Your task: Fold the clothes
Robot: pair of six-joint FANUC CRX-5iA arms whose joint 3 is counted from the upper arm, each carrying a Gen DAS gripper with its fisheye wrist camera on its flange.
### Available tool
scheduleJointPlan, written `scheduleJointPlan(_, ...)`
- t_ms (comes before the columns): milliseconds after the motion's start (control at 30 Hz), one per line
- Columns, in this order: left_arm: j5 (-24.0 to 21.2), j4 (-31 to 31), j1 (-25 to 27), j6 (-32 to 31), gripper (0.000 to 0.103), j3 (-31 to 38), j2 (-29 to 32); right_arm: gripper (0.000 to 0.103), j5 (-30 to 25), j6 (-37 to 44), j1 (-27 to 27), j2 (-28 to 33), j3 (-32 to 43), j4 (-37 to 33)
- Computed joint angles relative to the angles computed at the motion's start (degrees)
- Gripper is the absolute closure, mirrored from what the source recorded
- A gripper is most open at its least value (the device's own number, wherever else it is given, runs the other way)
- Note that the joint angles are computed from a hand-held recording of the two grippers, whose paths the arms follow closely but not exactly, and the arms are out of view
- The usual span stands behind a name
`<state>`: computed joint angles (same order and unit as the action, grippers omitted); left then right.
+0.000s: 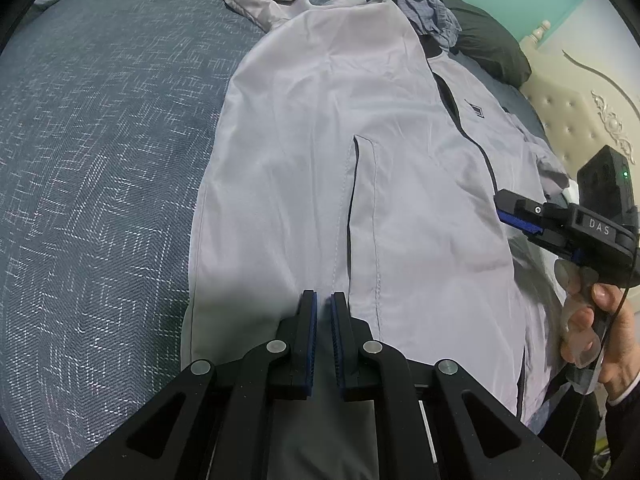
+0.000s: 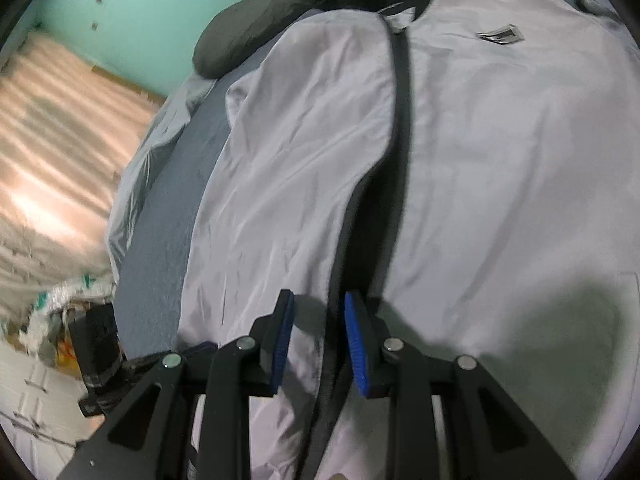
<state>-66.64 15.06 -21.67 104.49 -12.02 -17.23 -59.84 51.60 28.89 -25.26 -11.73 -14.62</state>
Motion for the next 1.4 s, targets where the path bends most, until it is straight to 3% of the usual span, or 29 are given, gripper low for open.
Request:
scheduleJointPlan(33, 0.0, 0.1, 0.1, -0.1, 0.094, -0.2, -0.2, 0.087, -0.6, 0.4, 0.4, 0.6, 0.5, 0.4)
scheduleJointPlan(200, 0.4, 0.3, 0.0, 0.0, 0.094, -0.1, 0.1, 0.099, -0.5, -0.8, 1.2, 0.5, 0.3, 2.0)
scheduleJointPlan(333, 0.3, 0.8, 0.7, -0.9, 0.094, 0.2, 0.7, 0.1, 0.2, -2.7, 0.6, -0.8, -0.7, 1.8)
scheduleJointPlan(467, 0.3, 0.7, 0.8, -0.9, 0.094, 0.3, 0.8, 0.097, 1.1, -0.2, -3.7, -1.2, -0.3, -5.7)
scheduleJointPlan(733, 0.0, 0.4, 0.7, -1.0, 0.094, 0.5, 0.7, 0.096, 4.2, -9.3, -4.8, -2.0, -2.3, -3.6)
scheduleJointPlan(1267, -0.4, -0.4, -0.6, 0.5, 0.094, 1.3, 0.9, 0.095, 4.1, -6.1, -5.2, -1.0, -1.7, -5.1)
scheduleJointPlan(1400, -0.7, -0.4, -0.6, 0.6, 0.094, 1.4, 0.7, 0.098, 4.2, -6.6, -3.7, -1.2, -2.2, -2.7)
